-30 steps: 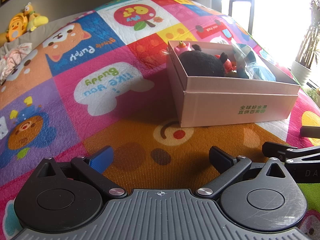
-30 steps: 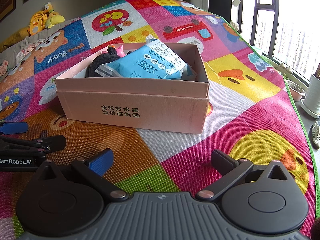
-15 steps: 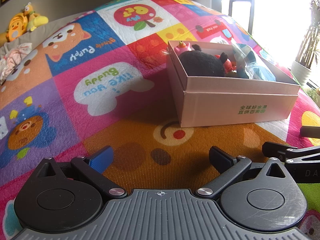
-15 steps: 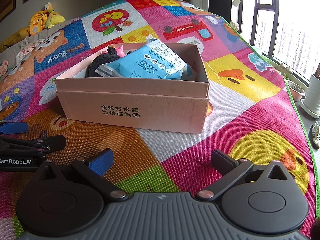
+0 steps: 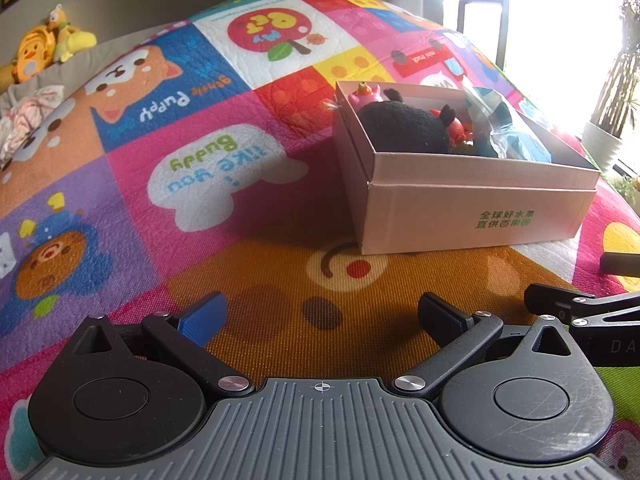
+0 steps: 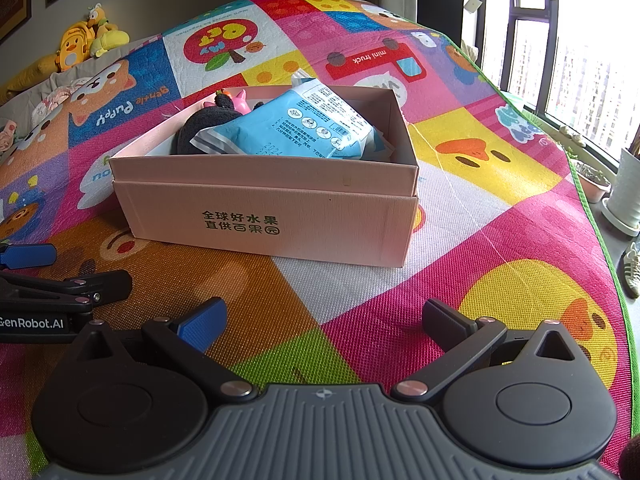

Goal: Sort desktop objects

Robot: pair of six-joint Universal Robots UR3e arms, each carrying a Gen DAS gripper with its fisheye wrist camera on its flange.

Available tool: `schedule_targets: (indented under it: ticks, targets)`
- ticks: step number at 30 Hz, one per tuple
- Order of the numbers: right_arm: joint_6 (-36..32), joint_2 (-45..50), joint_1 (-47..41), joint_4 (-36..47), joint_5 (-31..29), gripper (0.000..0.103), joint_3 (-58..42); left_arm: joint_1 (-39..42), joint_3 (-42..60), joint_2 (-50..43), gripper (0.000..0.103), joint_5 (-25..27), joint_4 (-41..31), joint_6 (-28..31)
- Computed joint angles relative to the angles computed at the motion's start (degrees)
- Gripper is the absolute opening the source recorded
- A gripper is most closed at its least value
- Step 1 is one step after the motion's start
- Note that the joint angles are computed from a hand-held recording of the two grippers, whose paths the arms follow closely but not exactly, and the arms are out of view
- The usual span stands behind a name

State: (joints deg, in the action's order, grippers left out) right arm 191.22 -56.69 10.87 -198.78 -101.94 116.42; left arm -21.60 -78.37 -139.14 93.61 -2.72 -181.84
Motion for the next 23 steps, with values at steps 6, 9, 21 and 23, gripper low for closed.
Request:
schedule_targets:
  ticks: [6, 9, 21, 23]
  targets:
    - [-0.03, 0.03, 0.02, 0.06, -0.04, 0.103, -0.08, -0.08, 0.11, -0.18, 0.103, 0.24, 0.09, 0.11]
    - [0.08, 0.02, 0.17, 0.07, -0.16, 0.103, -0.05, 0.1, 0.02, 0.04, 0.103, -0.12, -0.1, -0.07]
    - [0.17, 0.04, 0.32, 0.11, -0.3, 0.103, -0.09, -0.72, 1.2, 1.62, 0.103, 1.7, -5.84, -2.69]
    - [0.16, 0.05, 0.29, 0.16, -0.27, 0.103, -0.14, -0.61, 0.38, 1.79, 0.103, 1.49, -4.9, -2.65]
